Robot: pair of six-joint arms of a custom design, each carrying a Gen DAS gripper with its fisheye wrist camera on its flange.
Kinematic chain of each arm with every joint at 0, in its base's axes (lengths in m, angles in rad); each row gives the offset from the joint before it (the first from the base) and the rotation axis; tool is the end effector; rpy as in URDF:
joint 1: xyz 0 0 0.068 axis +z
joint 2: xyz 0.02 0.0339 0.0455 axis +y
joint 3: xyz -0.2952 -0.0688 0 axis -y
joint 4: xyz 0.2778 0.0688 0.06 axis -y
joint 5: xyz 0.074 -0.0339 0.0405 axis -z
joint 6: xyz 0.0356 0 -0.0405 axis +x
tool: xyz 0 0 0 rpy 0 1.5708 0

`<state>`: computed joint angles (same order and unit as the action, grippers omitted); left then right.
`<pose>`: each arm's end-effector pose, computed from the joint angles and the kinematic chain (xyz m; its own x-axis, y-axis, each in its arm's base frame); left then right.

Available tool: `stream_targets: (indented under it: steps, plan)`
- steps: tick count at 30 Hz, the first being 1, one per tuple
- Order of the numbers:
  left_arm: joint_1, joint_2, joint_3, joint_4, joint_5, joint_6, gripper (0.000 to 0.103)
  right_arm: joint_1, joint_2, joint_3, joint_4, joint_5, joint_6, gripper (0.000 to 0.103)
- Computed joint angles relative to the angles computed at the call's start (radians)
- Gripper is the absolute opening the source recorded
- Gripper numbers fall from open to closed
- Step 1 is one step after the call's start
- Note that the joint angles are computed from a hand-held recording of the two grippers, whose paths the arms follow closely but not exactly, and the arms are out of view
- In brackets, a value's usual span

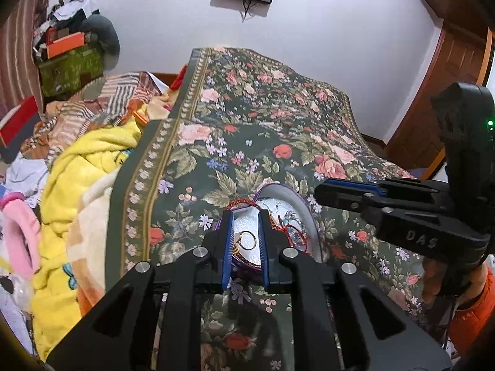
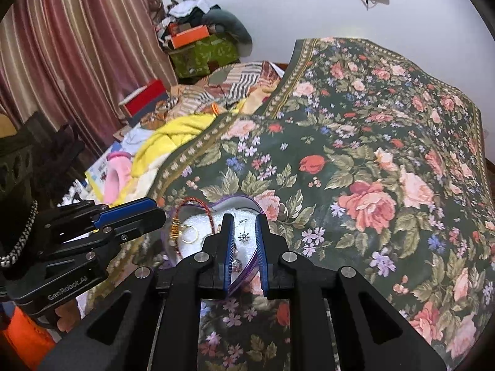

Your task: Organize jewelry

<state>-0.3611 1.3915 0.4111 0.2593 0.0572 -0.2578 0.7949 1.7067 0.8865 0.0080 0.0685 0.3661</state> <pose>0.2370 -0.0917 0.1343 -0.6974 -0.0087 -0.7166 0.2224 0.9479 -0.2280 0.2600 0.2615 0.1643 -0.7178 -0.2216 -0.6601 -0.4522 0.8692 0.1999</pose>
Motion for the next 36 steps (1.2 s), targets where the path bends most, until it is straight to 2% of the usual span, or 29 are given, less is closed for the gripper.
stream_targets:
  steps: [5,11,15,16,18,20,22,26,28,29,31,36]
  plan:
    - [-0.046,-0.146,-0.021,-0.068,-0.076,-0.009,0.013,0.041,-0.118,-0.053,0.005,0.065,0.007,0.012]
    - [-0.145,-0.404,-0.042,-0.207,-0.211,-0.029,0.013,0.134,-0.291,-0.11,-0.01,0.196,0.015,0.012]
    - [-0.288,-0.6,-0.04,-0.332,-0.392,-0.044,0.013,0.224,-0.413,-0.155,-0.004,0.318,0.019,0.013]
    - [-0.32,-0.628,-0.039,-0.35,-0.431,-0.047,0.016,0.252,-0.44,-0.164,-0.002,0.355,0.02,0.014]
    - [-0.447,-0.728,-0.037,-0.415,-0.584,-0.064,0.024,0.305,-0.484,-0.178,0.004,0.43,0.02,0.022]
    - [-0.573,-0.795,-0.033,-0.459,-0.735,-0.082,0.028,0.366,-0.517,-0.194,0.023,0.532,0.011,0.041]
    - [-0.685,-0.837,-0.024,-0.496,-0.863,-0.097,0.031,0.434,-0.544,-0.213,0.055,0.649,-0.009,0.051]
    - [-0.905,-0.899,-0.004,-0.585,-1.103,-0.169,0.043,0.537,-0.56,-0.229,0.104,0.811,-0.042,0.062]
    - [-0.98,-0.909,0.003,-0.622,-1.183,-0.206,0.048,0.577,-0.556,-0.236,0.134,0.878,-0.056,0.069]
    - [-1.022,-0.911,0.009,-0.645,-1.224,-0.231,0.054,0.588,-0.56,-0.241,0.144,0.896,-0.06,0.075]
    - [-1.086,-0.907,0.014,-0.678,-1.296,-0.279,0.059,0.603,-0.565,-0.255,0.17,0.919,-0.062,0.08]
    - [-1.194,-0.856,0.057,-0.868,-1.417,-0.489,0.071,0.629,-0.579,-0.27,0.168,0.965,-0.027,0.084]
